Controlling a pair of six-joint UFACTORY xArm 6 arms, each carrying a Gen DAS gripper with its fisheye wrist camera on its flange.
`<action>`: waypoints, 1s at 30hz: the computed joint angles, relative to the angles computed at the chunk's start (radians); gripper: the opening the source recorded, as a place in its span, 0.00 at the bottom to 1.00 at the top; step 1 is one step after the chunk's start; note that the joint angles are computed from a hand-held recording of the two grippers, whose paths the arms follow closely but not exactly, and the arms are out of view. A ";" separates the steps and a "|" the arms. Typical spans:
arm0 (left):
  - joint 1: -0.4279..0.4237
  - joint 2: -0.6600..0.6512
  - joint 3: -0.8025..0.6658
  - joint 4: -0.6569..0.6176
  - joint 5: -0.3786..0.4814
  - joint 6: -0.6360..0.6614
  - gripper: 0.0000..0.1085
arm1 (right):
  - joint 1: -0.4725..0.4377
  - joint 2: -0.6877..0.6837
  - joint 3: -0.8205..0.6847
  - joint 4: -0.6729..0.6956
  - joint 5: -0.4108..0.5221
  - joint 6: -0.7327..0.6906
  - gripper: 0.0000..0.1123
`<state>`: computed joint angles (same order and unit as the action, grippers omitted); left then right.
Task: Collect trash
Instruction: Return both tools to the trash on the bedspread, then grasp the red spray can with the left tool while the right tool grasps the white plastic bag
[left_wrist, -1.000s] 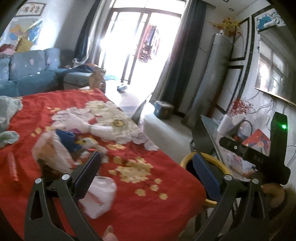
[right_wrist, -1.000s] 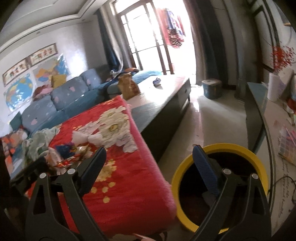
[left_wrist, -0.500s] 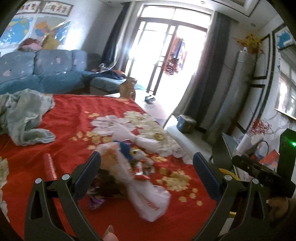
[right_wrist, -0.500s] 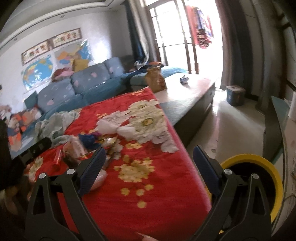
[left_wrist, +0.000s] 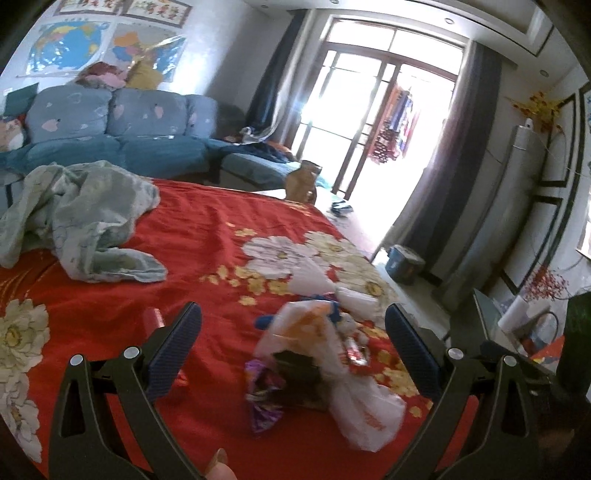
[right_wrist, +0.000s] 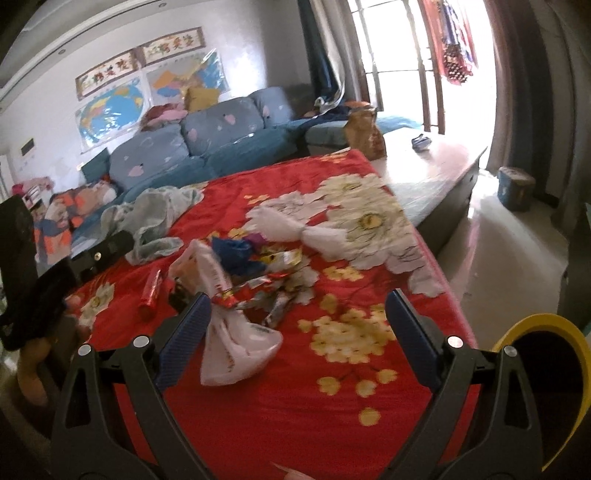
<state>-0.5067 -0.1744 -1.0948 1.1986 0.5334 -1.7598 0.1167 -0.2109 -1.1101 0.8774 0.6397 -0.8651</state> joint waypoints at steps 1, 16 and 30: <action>0.005 -0.008 0.009 0.000 0.007 -0.005 0.89 | 0.008 0.005 -0.001 -0.006 0.006 0.003 0.77; 0.102 -0.081 0.127 -0.093 0.038 -0.024 0.89 | 0.109 0.040 0.017 -0.109 0.040 0.033 0.77; 0.177 -0.038 0.203 -0.301 -0.110 0.045 0.70 | 0.166 0.083 0.039 -0.193 -0.016 0.062 0.77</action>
